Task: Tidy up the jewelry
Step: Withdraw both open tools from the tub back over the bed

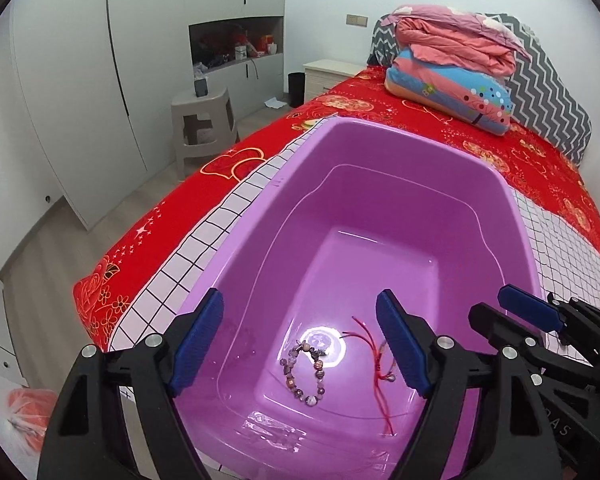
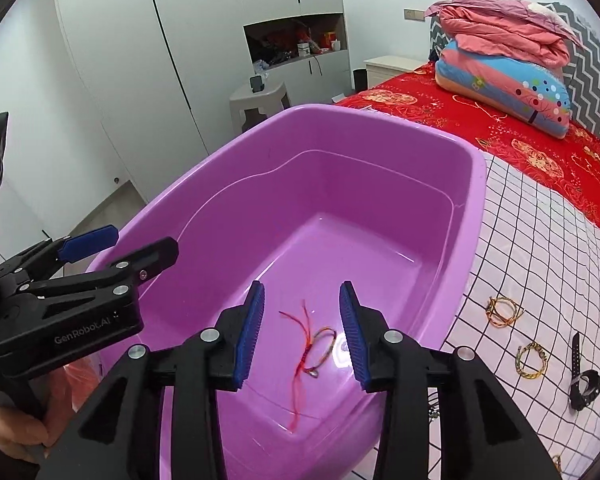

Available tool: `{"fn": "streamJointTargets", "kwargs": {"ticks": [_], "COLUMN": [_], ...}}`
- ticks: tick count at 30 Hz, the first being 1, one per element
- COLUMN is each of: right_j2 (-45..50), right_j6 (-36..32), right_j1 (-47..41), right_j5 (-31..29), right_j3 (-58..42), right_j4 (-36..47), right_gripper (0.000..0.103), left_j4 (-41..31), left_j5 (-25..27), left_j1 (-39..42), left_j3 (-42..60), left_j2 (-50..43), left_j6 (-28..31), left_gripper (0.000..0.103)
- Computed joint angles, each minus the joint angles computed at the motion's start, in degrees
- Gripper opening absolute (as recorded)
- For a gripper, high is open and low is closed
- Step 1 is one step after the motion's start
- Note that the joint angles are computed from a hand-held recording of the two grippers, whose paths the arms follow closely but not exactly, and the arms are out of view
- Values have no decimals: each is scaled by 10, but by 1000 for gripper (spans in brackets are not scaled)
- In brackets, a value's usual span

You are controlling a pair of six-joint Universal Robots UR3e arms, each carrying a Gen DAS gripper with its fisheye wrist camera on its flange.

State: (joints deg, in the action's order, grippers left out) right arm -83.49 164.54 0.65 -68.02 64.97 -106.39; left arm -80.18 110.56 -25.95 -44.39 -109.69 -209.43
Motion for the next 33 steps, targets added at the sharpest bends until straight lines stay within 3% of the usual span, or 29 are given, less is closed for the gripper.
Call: {"fn": "streamJointTargets", "kwargs": {"ticks": [9, 13, 25, 33], "right_j2": [-21, -42, -106, -177], "right_j6": [-5, -5, -21, -45], "right_j1": [-13, -26, -65, -114], "right_j5": [6, 16, 27, 46], "right_j3": [11, 33, 81, 133], "right_j4": [3, -3, 17, 36], "right_gripper": [38, 43, 52, 56], "left_j4": [-31, -52, -96, -132], "left_j5": [16, 31, 61, 115], "left_j1": [-14, -26, -56, -97], "left_j3": [17, 35, 79, 142], "left_j2": [3, 1, -8, -37], "left_j6": [-30, -43, -83, -84], "left_gripper": [89, 95, 96, 97]}}
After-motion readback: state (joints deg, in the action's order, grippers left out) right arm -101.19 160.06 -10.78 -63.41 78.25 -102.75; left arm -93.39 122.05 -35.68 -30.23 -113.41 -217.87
